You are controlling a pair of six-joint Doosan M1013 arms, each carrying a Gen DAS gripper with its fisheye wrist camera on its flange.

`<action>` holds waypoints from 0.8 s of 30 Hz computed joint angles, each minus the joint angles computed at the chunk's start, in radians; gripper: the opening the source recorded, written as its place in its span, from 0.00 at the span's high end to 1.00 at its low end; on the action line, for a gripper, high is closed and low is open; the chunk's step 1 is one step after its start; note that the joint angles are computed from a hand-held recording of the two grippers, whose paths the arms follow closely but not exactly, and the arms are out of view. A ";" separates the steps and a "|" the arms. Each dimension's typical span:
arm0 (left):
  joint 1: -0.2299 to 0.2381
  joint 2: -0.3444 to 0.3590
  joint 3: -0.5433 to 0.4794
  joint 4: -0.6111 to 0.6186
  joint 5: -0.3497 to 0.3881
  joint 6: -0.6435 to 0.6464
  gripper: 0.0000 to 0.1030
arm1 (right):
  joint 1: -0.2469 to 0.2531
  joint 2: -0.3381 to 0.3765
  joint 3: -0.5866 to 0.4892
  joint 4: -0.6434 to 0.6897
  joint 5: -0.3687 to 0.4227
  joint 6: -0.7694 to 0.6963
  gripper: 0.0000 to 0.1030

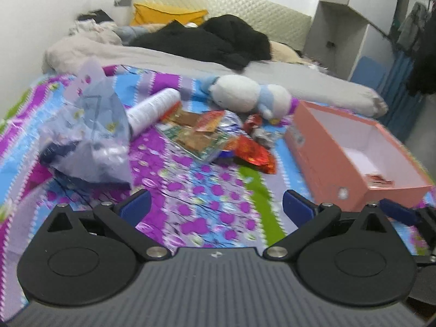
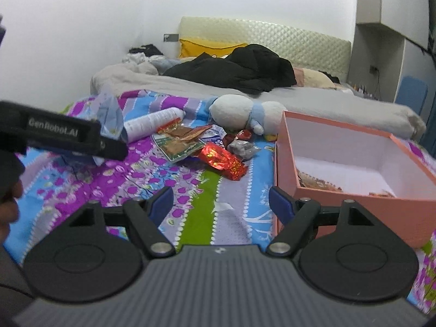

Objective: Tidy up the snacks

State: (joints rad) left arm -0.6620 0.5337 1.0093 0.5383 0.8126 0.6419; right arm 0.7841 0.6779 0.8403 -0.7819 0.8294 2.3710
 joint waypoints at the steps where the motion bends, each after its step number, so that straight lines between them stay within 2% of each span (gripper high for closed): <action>1: 0.002 0.006 -0.004 0.007 -0.004 -0.003 0.00 | -0.001 0.006 -0.009 0.005 0.006 -0.015 0.25; 3: 0.013 0.018 -0.012 -0.008 -0.021 -0.006 0.00 | -0.004 0.025 -0.041 0.027 0.028 -0.053 0.25; 6: 0.025 0.048 -0.046 -0.010 -0.008 -0.022 0.00 | -0.010 0.054 -0.088 0.053 0.050 -0.110 0.26; 11: 0.051 0.084 -0.075 -0.063 -0.075 0.008 0.02 | -0.021 0.111 -0.176 0.099 0.090 -0.199 0.36; 19: 0.081 0.191 -0.226 -0.175 -0.011 0.138 0.17 | -0.040 0.221 -0.349 0.154 0.163 -0.309 0.37; 24: 0.104 0.257 -0.318 -0.246 0.038 0.194 0.17 | -0.055 0.312 -0.501 0.202 0.226 -0.375 0.38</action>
State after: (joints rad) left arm -0.5576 0.7908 0.6912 0.2927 0.8502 0.8358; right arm 0.7295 0.9904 0.3389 -0.5801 1.0559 1.9965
